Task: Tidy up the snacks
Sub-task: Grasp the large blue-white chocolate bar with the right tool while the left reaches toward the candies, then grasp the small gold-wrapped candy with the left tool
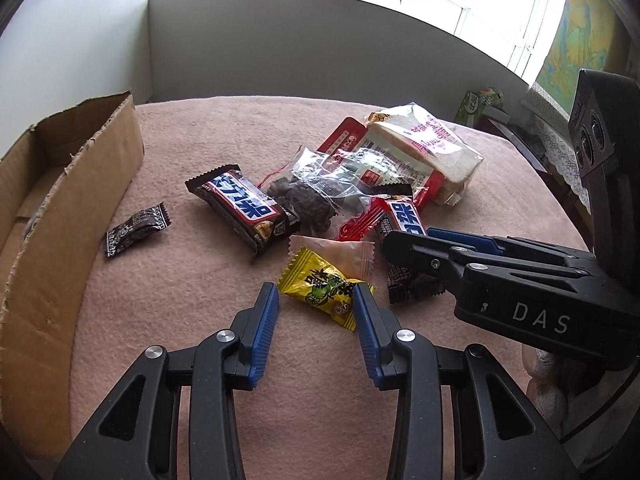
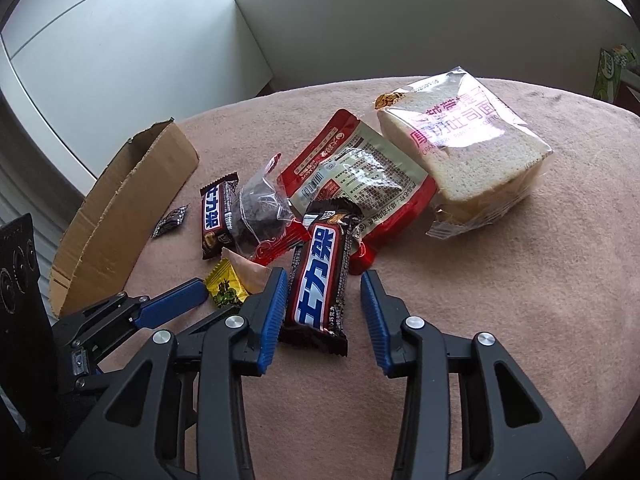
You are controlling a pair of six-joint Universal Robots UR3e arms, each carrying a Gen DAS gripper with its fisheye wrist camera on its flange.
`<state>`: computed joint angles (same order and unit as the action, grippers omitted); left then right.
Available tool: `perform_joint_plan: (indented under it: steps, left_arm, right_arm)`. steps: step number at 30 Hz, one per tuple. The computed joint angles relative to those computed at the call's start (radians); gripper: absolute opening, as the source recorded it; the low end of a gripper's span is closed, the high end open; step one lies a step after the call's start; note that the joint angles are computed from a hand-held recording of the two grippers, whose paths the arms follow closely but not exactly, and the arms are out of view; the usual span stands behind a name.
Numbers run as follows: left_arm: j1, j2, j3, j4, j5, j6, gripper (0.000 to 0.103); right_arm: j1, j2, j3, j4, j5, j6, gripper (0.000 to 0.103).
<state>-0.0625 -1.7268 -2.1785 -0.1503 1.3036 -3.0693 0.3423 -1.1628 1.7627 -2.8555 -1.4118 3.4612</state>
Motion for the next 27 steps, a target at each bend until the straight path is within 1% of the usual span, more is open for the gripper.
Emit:
perform_joint_plan:
  steps: [1, 2, 4, 5, 6, 7, 9, 13, 15, 17, 18, 19, 21, 23, 25, 26, 27]
  left_arm:
    - [-0.002, 0.000, -0.002, 0.003, 0.003, 0.006, 0.037]
    - [0.000, 0.002, -0.008, 0.011, 0.001, 0.012, 0.037]
    - [0.007, 0.005, -0.022, 0.026, 0.000, 0.023, 0.030]
    - [0.016, 0.010, -0.029, 0.027, -0.011, 0.027, 0.029]
    - [0.026, 0.014, -0.035, 0.025, -0.022, 0.028, 0.019]
    - [0.037, 0.019, -0.039, 0.021, -0.035, 0.031, 0.013]
    - [0.046, 0.024, -0.044, 0.017, -0.047, 0.034, 0.013]
    - [0.031, 0.026, -0.050, 0.032, -0.028, 0.037, 0.013]
    - [0.032, 0.037, -0.053, 0.021, -0.030, 0.033, 0.015]
    - [0.040, 0.053, -0.056, 0.011, -0.047, 0.018, 0.030]
    - [0.041, 0.053, -0.055, 0.023, -0.048, 0.004, 0.045]
    - [0.032, 0.043, -0.047, 0.042, -0.031, -0.011, 0.052]
    - [0.004, 0.006, 0.000, 0.032, 0.015, -0.031, 0.052]
    - [-0.006, -0.027, 0.038, 0.007, 0.019, -0.042, 0.052]
    - [-0.033, -0.057, 0.066, 0.001, 0.058, -0.044, 0.051]
    - [-0.045, -0.065, 0.068, 0.012, 0.077, -0.043, 0.050]
    - [-0.051, -0.068, 0.066, 0.022, 0.090, -0.041, 0.044]
  right_arm:
    - [-0.002, -0.003, 0.005, -0.001, 0.001, -0.001, 0.030]
    - [-0.001, -0.006, 0.008, -0.003, -0.003, -0.001, 0.030]
    - [0.002, -0.008, 0.013, -0.007, -0.015, -0.003, 0.030]
    - [0.001, -0.009, 0.015, -0.011, -0.014, -0.002, 0.030]
    - [0.001, -0.007, 0.015, -0.015, -0.012, 0.002, 0.029]
    - [0.000, -0.009, 0.018, -0.017, -0.013, 0.004, 0.029]
    - [0.002, -0.015, 0.024, -0.018, -0.020, 0.001, 0.029]
    - [0.000, -0.024, 0.036, -0.020, -0.023, -0.009, 0.029]
    - [0.000, -0.031, 0.042, -0.021, -0.025, -0.010, 0.029]
    - [0.000, -0.035, 0.045, -0.022, -0.028, -0.010, 0.029]
    - [-0.001, -0.037, 0.046, -0.023, -0.028, -0.009, 0.029]
    - [-0.002, -0.039, 0.049, -0.024, -0.027, -0.008, 0.029]
    - [-0.006, -0.041, 0.053, -0.025, -0.021, -0.009, 0.029]
    - [-0.009, -0.041, 0.055, -0.027, -0.018, -0.011, 0.029]
    - [-0.010, -0.040, 0.058, -0.030, -0.015, -0.013, 0.029]
    - [-0.010, -0.041, 0.060, -0.033, -0.015, -0.014, 0.029]
    - [-0.010, -0.041, 0.061, -0.034, -0.015, -0.015, 0.029]
